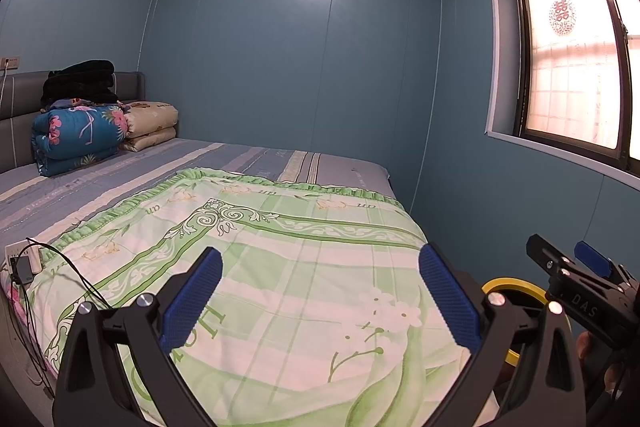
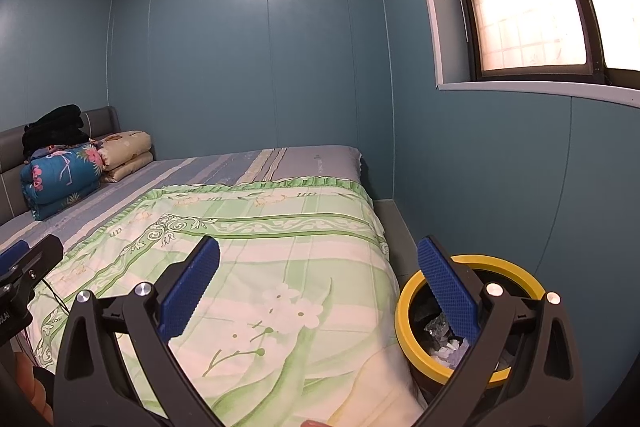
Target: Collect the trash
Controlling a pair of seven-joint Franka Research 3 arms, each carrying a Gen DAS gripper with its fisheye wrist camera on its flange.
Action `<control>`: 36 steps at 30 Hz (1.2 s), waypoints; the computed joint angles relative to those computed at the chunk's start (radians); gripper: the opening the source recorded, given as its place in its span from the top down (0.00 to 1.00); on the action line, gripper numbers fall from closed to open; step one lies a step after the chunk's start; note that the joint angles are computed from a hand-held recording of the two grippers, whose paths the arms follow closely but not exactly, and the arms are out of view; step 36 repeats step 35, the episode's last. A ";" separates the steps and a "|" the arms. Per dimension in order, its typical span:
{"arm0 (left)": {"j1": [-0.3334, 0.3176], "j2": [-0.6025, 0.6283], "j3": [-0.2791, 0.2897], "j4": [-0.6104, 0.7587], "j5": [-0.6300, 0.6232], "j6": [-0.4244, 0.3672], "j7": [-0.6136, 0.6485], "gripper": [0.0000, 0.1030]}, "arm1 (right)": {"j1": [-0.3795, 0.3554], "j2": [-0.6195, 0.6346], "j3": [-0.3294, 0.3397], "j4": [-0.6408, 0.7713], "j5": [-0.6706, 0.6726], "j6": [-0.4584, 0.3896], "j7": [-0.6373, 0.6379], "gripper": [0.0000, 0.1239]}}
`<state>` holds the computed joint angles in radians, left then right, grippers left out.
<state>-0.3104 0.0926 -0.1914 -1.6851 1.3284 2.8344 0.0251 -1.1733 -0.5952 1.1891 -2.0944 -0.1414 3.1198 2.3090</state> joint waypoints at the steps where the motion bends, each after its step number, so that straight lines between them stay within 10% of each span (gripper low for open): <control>1: 0.000 0.001 0.000 0.001 0.000 0.001 -0.001 0.08 | 0.000 0.003 0.000 0.000 -0.001 0.001 -0.001 0.23; 36: 0.000 0.017 0.008 0.010 -0.029 0.026 0.024 0.08 | -0.005 0.009 0.008 -0.001 -0.006 -0.005 0.008 0.23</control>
